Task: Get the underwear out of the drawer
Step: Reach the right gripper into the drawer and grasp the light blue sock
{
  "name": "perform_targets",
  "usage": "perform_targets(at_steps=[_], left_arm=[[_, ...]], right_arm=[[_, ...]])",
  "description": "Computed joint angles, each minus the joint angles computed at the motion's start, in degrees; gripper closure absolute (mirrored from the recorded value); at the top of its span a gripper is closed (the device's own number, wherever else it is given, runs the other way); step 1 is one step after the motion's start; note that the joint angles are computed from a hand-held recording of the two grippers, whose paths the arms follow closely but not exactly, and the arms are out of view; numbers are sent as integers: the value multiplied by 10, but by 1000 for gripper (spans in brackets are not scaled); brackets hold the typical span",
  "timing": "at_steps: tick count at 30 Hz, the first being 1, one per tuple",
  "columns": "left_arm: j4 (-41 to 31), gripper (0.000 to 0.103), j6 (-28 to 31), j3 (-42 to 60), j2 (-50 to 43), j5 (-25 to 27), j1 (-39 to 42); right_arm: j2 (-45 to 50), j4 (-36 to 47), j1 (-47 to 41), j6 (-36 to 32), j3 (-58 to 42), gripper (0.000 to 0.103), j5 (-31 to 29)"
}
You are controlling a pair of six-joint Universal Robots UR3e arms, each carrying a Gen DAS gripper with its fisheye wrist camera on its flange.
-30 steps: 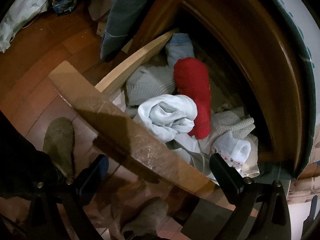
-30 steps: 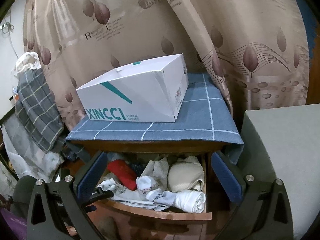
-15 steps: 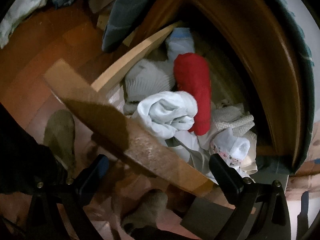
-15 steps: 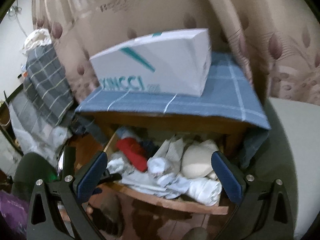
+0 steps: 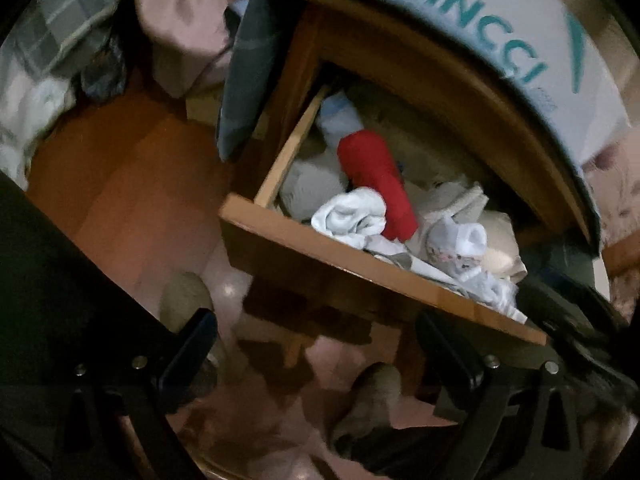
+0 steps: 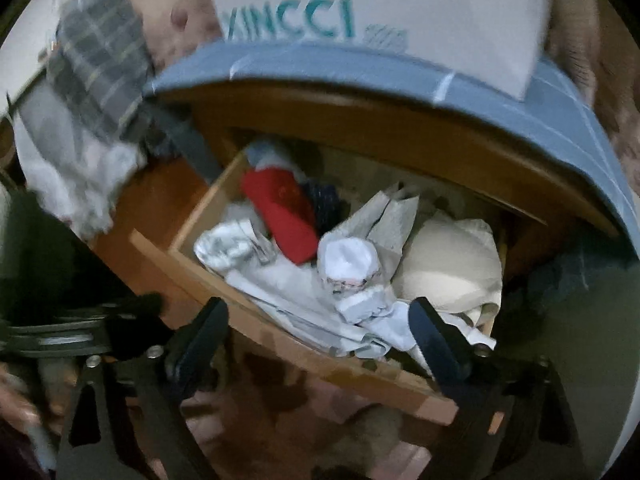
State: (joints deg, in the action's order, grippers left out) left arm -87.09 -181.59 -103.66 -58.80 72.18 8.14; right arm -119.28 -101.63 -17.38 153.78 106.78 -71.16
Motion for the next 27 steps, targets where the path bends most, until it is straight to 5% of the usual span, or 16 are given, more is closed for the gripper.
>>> perform_targets(at_steps=[6, 16, 20, 27], left_arm=[[-61, 2, 126, 74, 31, -45, 74], [123, 2, 166, 64, -22, 48, 10], [148, 2, 165, 47, -35, 72, -15], [167, 2, 166, 45, -66, 96, -40]], right_arm=[[90, -61, 45, 39, -17, 28, -47], [225, -127, 123, 75, -57, 30, -138], [266, -113, 131, 83, -77, 61, -155], [260, -119, 141, 71, -64, 86, -164]])
